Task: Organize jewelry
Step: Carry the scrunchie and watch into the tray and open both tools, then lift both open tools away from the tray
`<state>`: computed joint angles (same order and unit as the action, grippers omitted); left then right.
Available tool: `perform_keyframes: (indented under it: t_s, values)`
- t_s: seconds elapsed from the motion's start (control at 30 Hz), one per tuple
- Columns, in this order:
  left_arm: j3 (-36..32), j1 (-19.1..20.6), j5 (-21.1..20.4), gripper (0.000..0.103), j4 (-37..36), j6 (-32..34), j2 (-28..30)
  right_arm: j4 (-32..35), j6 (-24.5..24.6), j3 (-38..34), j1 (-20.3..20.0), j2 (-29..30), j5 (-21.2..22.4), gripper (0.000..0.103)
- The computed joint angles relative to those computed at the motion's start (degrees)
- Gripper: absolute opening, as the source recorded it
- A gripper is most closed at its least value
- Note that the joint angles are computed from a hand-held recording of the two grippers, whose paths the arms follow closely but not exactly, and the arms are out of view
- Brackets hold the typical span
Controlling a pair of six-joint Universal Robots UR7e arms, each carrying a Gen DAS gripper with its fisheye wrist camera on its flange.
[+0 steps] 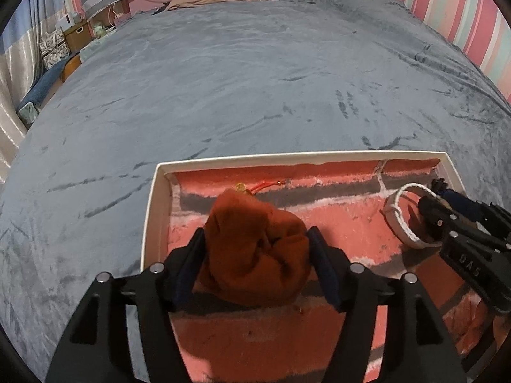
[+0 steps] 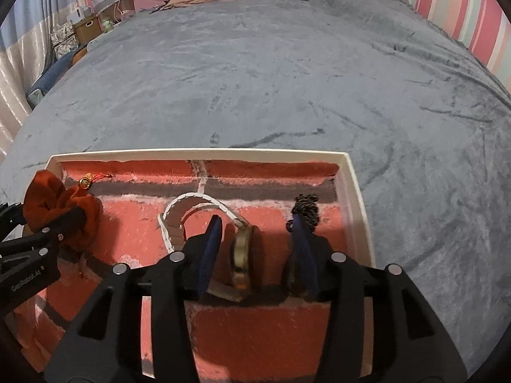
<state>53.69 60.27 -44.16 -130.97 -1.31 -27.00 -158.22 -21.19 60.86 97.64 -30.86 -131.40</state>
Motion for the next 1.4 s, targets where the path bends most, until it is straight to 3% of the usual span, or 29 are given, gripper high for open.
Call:
perform_keyframes:
  t_s: [0.23,0.27,0.37,0.53,0.63,0.7,0.77,0.9,1.1,1.4]
  values:
    - [10.0,-2.5,0.2,0.075,-8.9,1.6,-6.3,-7.9,-2.2,8.2,1.0,-6.1,1.0,0.077]
    - [11.1,-2.8,0.4,0.081,-9.9,1.8,-6.9,-8.9,-2.4,9.5,1.2,-7.1,1.4,0.082]
    - [16.3,-4.0,1.2,0.081,-14.2,2.3,-10.2,-11.9,-3.3,14.1,1.7,-10.3,1.8,0.086]
    - [27.1,-6.6,3.0,0.081,-23.5,4.3,-16.5,-23.8,-9.2,24.3,2.8,-15.9,2.3,0.098]
    - [35.0,-9.0,5.4,0.084,-31.8,6.7,-20.4,-30.4,-12.0,30.9,3.2,-19.3,3.5,0.099]
    - [40.1,-10.3,5.8,0.093,-36.0,7.2,-23.2,-33.8,-13.3,34.8,3.3,-21.4,4.2,0.099]
    - [45.4,-11.7,6.0,0.093,-40.2,7.0,-26.0,-38.9,-14.6,40.1,3.4,-24.0,5.0,0.099]
    - [53.9,-14.0,5.4,0.097,-44.2,4.1,-31.1,-45.6,-15.4,48.4,3.3,-28.0,6.6,0.099]
    - [64.1,-18.5,9.3,0.099,-51.6,2.8,-35.8,-50.7,-14.4,59.5,3.8,-34.2,7.3,0.099]
    - [76.5,-24.9,12.6,0.099,-51.7,-7.3,-42.2,-53.8,-11.6,70.1,2.9,-41.6,7.8,0.099]
